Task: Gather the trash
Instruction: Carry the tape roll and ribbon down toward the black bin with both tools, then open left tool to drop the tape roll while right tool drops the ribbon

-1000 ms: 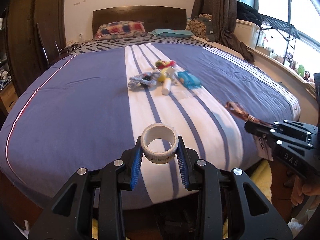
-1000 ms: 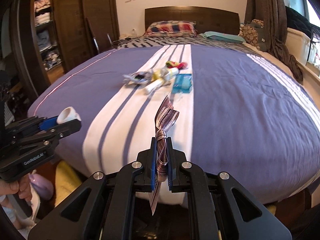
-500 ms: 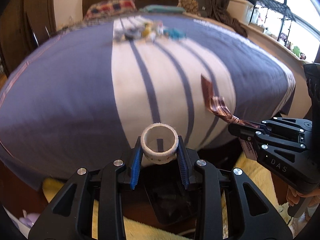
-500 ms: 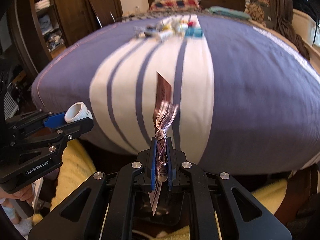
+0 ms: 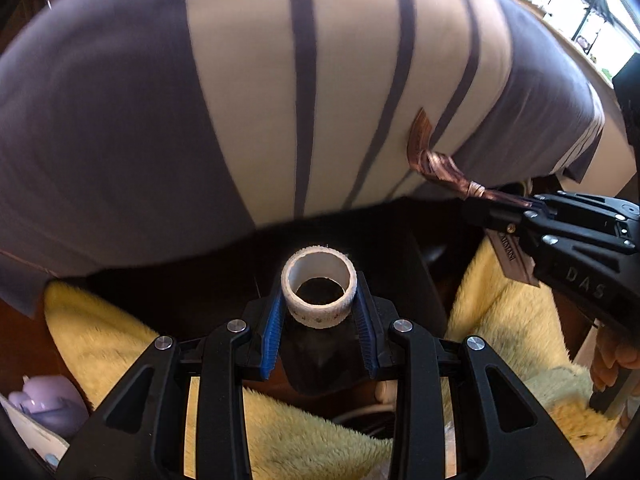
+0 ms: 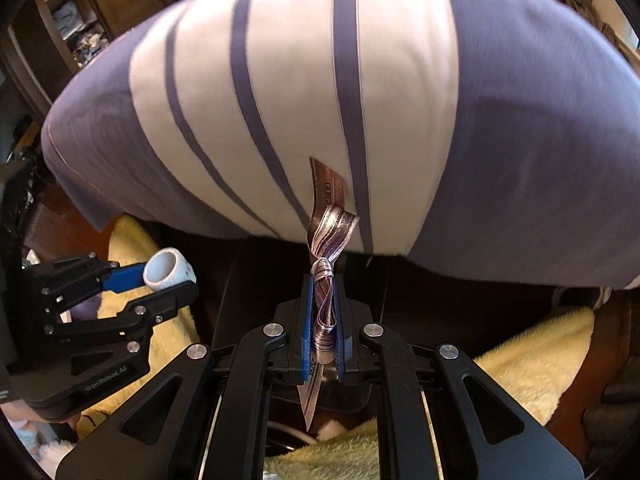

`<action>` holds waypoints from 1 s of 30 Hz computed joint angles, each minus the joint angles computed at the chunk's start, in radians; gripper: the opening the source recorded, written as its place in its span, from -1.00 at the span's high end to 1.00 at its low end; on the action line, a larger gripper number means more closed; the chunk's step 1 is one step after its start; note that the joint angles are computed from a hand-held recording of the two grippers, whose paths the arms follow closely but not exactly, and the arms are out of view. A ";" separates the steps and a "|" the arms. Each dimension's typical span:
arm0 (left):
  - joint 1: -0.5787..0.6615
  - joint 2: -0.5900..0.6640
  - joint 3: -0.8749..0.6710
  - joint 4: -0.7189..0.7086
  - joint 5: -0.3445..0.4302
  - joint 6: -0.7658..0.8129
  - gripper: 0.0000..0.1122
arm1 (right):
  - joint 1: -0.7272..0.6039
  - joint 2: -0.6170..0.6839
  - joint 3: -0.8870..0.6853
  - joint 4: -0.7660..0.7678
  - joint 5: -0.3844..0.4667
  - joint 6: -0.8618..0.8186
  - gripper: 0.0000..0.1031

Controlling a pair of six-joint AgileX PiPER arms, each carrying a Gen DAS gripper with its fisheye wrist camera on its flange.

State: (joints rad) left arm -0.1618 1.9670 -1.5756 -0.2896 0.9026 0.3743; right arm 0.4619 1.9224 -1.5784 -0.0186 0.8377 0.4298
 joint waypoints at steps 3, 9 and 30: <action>0.003 0.039 -0.008 0.001 0.023 -0.002 0.44 | -0.009 0.025 -0.001 0.049 0.007 -0.023 0.81; 0.000 0.092 -0.026 0.009 0.058 -0.019 0.44 | -0.037 0.075 -0.017 0.138 0.028 -0.085 0.81; 0.012 0.161 -0.063 -0.011 0.105 -0.007 0.23 | -0.056 0.119 -0.030 0.182 0.045 -0.108 0.36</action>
